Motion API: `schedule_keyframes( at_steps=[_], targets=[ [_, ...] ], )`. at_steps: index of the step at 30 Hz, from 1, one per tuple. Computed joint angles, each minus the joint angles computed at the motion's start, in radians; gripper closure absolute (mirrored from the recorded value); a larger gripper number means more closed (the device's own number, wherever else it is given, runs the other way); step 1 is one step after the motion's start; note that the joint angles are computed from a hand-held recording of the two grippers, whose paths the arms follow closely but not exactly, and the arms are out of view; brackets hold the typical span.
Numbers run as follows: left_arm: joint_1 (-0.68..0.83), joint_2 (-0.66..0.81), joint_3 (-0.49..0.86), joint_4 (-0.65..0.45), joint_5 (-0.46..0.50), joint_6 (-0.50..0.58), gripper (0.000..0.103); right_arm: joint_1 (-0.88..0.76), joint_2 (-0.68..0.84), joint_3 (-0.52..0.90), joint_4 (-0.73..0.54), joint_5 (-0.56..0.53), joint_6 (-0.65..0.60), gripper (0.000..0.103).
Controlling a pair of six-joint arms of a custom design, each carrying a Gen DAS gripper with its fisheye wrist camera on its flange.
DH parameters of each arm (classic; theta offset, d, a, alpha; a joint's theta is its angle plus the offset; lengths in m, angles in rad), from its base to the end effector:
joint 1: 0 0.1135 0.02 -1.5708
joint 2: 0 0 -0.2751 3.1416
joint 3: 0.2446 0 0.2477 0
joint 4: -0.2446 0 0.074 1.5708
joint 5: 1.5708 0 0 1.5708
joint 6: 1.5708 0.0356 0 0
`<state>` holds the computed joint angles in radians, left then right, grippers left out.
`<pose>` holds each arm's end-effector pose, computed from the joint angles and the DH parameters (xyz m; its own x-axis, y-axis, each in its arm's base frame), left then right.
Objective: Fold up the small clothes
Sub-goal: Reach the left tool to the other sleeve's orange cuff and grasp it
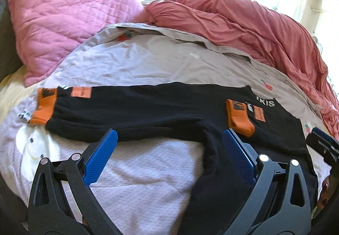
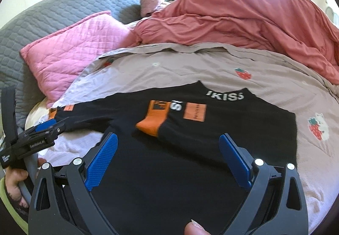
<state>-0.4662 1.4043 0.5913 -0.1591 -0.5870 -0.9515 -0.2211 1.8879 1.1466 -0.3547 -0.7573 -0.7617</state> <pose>0.2247 -0.0910 0.1658 -0.5060 -0.5043 -0.6997 -0.5455 0.8155 -0.1933 0.3656 -0.0571 0.1680 -0.5265 -0.3957 -0.7525 -0.7053 0.6975 0.1266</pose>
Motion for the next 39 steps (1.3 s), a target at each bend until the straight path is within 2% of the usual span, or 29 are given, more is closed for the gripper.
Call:
schedule_keyframes(
  at_steps=[11, 14, 19, 27, 29, 30, 33, 37, 39],
  targets=[
    [0.158, -0.202, -0.166, 0.024, 0.067, -0.035, 0.010, 0.124, -0.065, -0.105, 0.068, 0.038, 0.022, 0.007],
    [0.232, -0.278, -0.227, 0.053, 0.133, -0.031, 0.010, 0.164, -0.076, -0.126, 0.092, 0.051, 0.040, 0.007],
    [0.312, -0.360, -0.279, 0.041, 0.159, -0.033, 0.010, 0.224, -0.083, -0.148, 0.120, 0.075, 0.068, 0.007],
    [0.501, -0.414, -0.382, 0.136, 0.326, -0.020, 0.010, 0.310, -0.089, -0.185, 0.163, 0.101, 0.096, 0.007],
    [0.547, -0.397, -0.409, 0.188, 0.383, -0.018, 0.010, 0.327, -0.084, -0.190, 0.172, 0.107, 0.104, 0.007],
    [0.579, -0.377, -0.428, 0.238, 0.434, -0.013, 0.012, 0.337, -0.081, -0.194, 0.178, 0.111, 0.107, 0.007],
    [0.652, -0.294, -0.462, 0.362, 0.550, -0.014, 0.032, 0.359, -0.068, -0.206, 0.202, 0.125, 0.119, 0.007],
    [0.700, -0.226, -0.464, 0.447, 0.591, -0.003, 0.041, 0.379, -0.043, -0.215, 0.220, 0.137, 0.129, 0.007],
    [0.729, -0.187, -0.456, 0.474, 0.603, 0.004, 0.041, 0.386, -0.032, -0.218, 0.227, 0.141, 0.136, 0.007]
  ],
)
